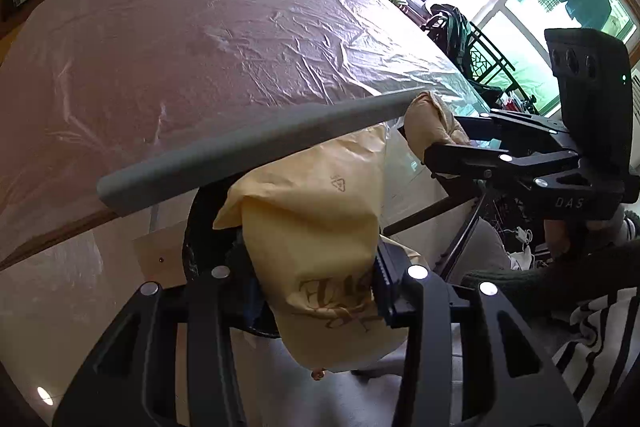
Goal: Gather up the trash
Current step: 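Carry the tissue bundle and cream paper bag in both tools over the black bin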
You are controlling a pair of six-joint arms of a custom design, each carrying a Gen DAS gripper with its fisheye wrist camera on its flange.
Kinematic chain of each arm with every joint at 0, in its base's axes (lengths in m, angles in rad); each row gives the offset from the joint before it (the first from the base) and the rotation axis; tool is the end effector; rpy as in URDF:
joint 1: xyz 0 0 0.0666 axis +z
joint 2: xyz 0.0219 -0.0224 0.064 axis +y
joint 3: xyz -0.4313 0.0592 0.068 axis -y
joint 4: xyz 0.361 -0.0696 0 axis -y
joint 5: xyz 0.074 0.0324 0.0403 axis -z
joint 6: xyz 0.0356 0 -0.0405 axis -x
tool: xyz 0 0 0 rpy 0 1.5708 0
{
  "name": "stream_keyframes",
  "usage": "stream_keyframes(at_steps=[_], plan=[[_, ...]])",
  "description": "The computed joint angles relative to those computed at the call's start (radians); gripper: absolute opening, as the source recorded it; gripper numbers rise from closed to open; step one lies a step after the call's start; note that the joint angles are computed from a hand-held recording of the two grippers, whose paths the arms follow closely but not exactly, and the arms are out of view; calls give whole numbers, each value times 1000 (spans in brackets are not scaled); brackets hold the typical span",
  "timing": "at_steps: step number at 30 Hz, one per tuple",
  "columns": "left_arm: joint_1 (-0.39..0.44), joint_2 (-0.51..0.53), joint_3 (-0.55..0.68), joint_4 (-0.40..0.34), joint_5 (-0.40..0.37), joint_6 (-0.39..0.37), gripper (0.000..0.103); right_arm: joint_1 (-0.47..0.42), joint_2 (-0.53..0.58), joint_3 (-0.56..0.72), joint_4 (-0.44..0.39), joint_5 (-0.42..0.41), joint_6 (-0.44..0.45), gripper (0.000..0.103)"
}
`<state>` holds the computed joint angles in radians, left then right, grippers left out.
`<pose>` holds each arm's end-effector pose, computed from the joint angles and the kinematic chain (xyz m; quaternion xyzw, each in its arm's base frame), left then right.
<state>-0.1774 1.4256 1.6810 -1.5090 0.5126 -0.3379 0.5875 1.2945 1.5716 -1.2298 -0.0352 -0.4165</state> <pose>0.3991 -0.0897 0.5586 0.2821 0.9135 -0.2373 0.1723 0.3160 0.2115 0.5734 -0.0867 0.9485 0.1610 0.2585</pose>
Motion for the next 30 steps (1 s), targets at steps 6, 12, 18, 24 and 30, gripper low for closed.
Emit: stream_keyframes(at_steps=[6, 12, 18, 24, 30], plan=[[-12, -12, -49, -13, -37, -36, 44, 29, -15, -43, -14, -11, -8, 51], [-22, -1, -78, -21, -73, -45, 44, 45, -8, -85, -19, -32, -4, 51], [-49, 21, -102, 10, -117, -9, 44, 47, 27, -115, -8, -35, -21, 51], [-73, 42, -117, 66, -189, 29, 44, 46, 60, -128, 17, -9, -52, 51], [-97, 64, -122, 104, -235, 54, 44, 43, 79, -153, 47, 3, -94, 51]])
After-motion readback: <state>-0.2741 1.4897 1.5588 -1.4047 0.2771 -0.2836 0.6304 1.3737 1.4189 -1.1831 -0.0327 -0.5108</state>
